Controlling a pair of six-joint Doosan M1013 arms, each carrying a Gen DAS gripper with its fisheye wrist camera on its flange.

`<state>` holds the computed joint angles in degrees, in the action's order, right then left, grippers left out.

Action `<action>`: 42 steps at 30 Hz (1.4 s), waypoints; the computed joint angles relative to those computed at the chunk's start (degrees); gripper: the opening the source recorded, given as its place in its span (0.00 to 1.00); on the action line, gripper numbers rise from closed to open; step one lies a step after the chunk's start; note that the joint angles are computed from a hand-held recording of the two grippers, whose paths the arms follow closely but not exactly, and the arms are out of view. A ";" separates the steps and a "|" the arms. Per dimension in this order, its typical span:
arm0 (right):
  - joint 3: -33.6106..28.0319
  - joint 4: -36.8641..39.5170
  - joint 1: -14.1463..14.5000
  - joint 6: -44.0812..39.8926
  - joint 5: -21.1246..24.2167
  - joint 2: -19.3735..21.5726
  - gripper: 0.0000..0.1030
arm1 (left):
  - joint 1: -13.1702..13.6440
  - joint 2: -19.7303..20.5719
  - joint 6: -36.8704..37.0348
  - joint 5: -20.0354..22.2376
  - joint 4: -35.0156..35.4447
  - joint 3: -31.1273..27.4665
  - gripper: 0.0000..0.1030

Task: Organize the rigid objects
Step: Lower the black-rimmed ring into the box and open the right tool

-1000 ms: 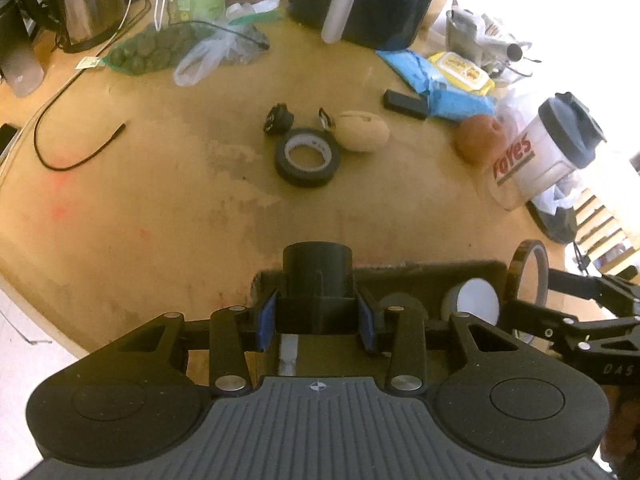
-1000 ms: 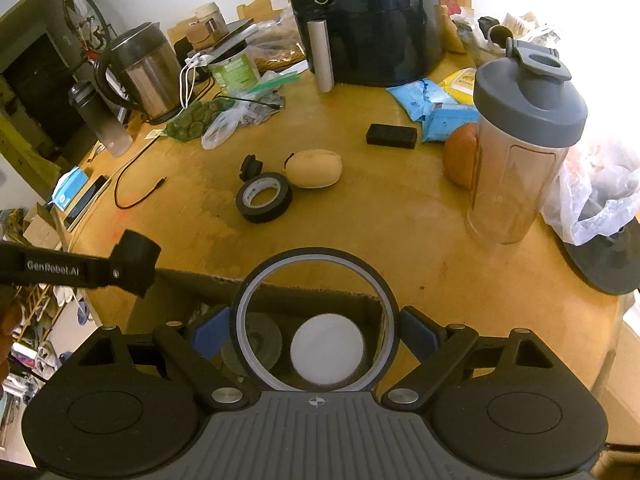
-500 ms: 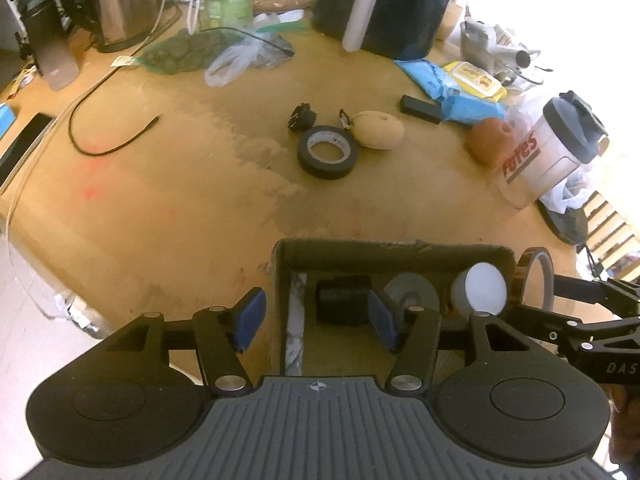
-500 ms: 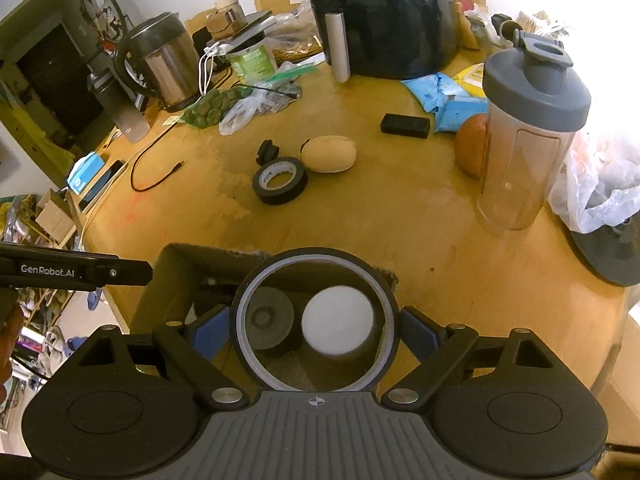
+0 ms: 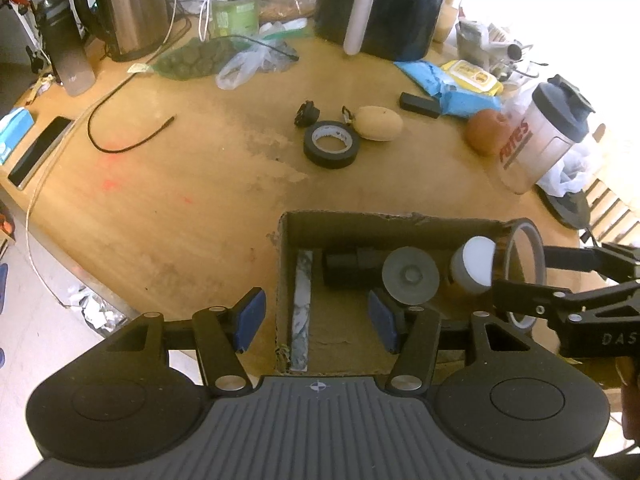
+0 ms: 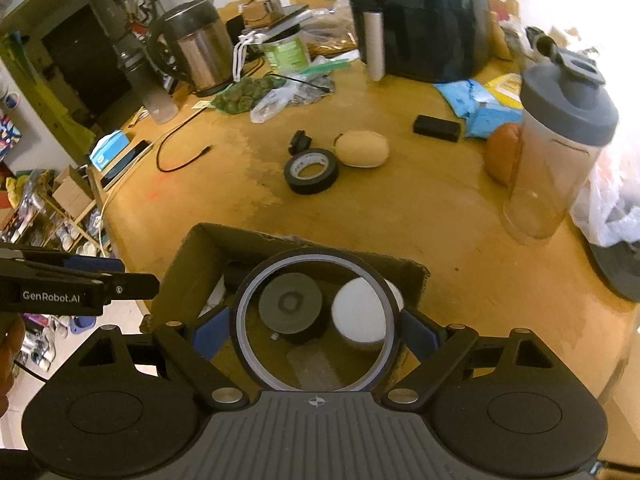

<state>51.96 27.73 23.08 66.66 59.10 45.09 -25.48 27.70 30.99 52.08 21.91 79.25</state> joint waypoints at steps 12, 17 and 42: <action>-0.39 -1.06 1.14 -3.34 -0.19 0.22 1.00 | -0.81 -1.22 -6.22 0.17 2.28 1.67 0.54; -0.88 -0.65 1.09 -3.88 0.43 0.52 1.00 | -0.96 -1.39 -8.06 0.89 3.11 1.84 0.54; -4.65 -3.36 1.07 1.70 1.51 2.77 1.00 | 0.56 0.32 -4.89 -1.05 4.52 -0.06 0.71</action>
<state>47.31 24.37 24.15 68.36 60.61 47.85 -24.92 28.02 26.10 51.04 26.43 79.19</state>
